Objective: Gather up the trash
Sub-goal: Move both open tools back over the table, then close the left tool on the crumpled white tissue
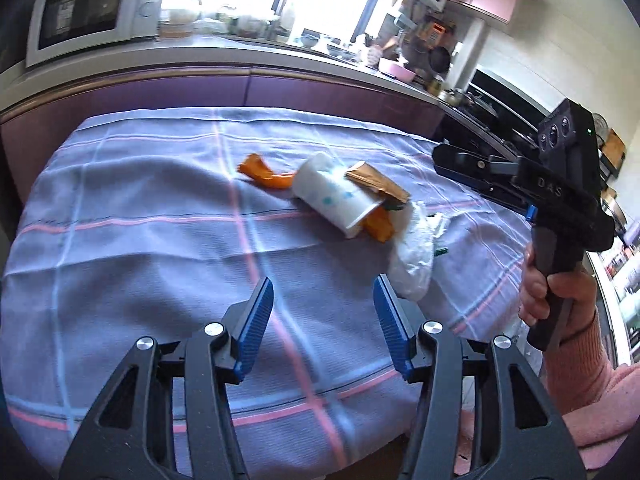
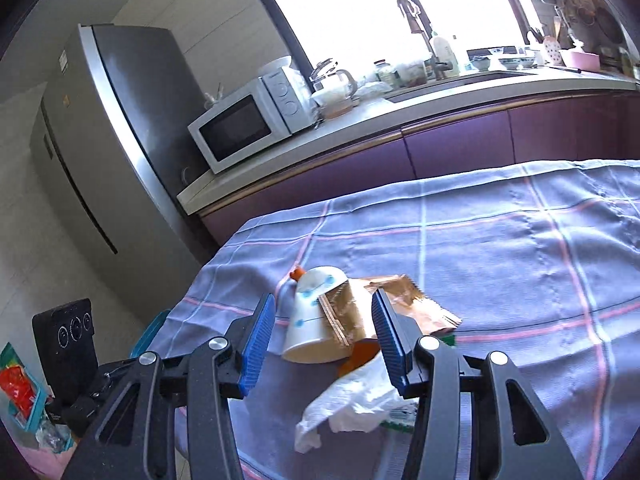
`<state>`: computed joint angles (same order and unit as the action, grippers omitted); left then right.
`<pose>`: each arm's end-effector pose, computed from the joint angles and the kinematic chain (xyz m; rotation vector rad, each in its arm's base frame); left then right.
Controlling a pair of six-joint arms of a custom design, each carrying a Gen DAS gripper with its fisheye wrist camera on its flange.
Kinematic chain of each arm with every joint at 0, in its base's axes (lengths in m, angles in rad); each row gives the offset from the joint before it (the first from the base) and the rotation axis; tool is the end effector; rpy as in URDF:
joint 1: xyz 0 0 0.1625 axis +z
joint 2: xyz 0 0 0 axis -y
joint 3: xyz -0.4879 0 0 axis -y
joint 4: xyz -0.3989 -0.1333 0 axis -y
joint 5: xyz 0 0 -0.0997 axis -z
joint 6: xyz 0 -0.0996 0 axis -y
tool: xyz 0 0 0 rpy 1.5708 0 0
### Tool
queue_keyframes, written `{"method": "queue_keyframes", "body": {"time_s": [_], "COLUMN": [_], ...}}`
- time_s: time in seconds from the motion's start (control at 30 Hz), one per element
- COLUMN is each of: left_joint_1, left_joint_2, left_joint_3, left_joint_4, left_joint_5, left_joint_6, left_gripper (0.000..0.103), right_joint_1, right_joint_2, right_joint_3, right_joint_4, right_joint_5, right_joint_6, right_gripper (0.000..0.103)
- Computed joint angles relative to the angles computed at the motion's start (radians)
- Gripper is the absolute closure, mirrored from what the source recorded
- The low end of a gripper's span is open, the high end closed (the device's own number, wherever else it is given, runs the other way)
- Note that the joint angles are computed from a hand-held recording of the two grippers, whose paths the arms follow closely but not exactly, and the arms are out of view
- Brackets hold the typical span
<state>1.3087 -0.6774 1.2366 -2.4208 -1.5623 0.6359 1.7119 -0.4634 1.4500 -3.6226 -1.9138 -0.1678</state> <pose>-0.0887 -0.8484 0.1899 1.3215 2.7471 -0.4362 0.2095 -0.7649 0.0896 0.1289 -2.4429 1.4287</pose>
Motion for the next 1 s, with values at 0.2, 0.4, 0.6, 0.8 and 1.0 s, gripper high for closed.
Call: {"method": "queue_keyframes", "body": {"time_s": [0.2, 0.4, 0.6, 0.8, 1.0], "left_joint_1": [-0.039, -0.061, -0.062, -0.059, -0.044], "left_joint_2": [0.044, 0.098, 0.140, 0.138, 0.120], "left_joint_3": [-0.015, -0.062, -0.121, -0.118, -0.114], "left_joint_4": [0.091, 0.163, 0.240, 0.247, 0.240], "left_joint_5": [-0.028, -0.008, -0.017, -0.017, -0.033], "left_joint_6": [0.035, 0.005, -0.044, -0.049, -0.054], "left_gripper": [0.046, 0.045, 0.061, 0.086, 0.092], "right_joint_1": [-0.030, -0.045, -0.053, -0.056, -0.049], "right_joint_2": [-0.028, -0.033, -0.032, -0.024, -0.010], "right_joint_3": [0.050, 0.066, 0.066, 0.056, 0.029], "right_joint_4": [-0.045, -0.050, -0.039, -0.016, 0.023], "right_joint_5": [0.020, 0.044, 0.062, 0.063, 0.039], "right_joint_6": [0.010, 0.019, 0.025, 0.029, 0.012], "right_gripper": [0.055, 0.055, 0.055, 0.055, 0.055]}}
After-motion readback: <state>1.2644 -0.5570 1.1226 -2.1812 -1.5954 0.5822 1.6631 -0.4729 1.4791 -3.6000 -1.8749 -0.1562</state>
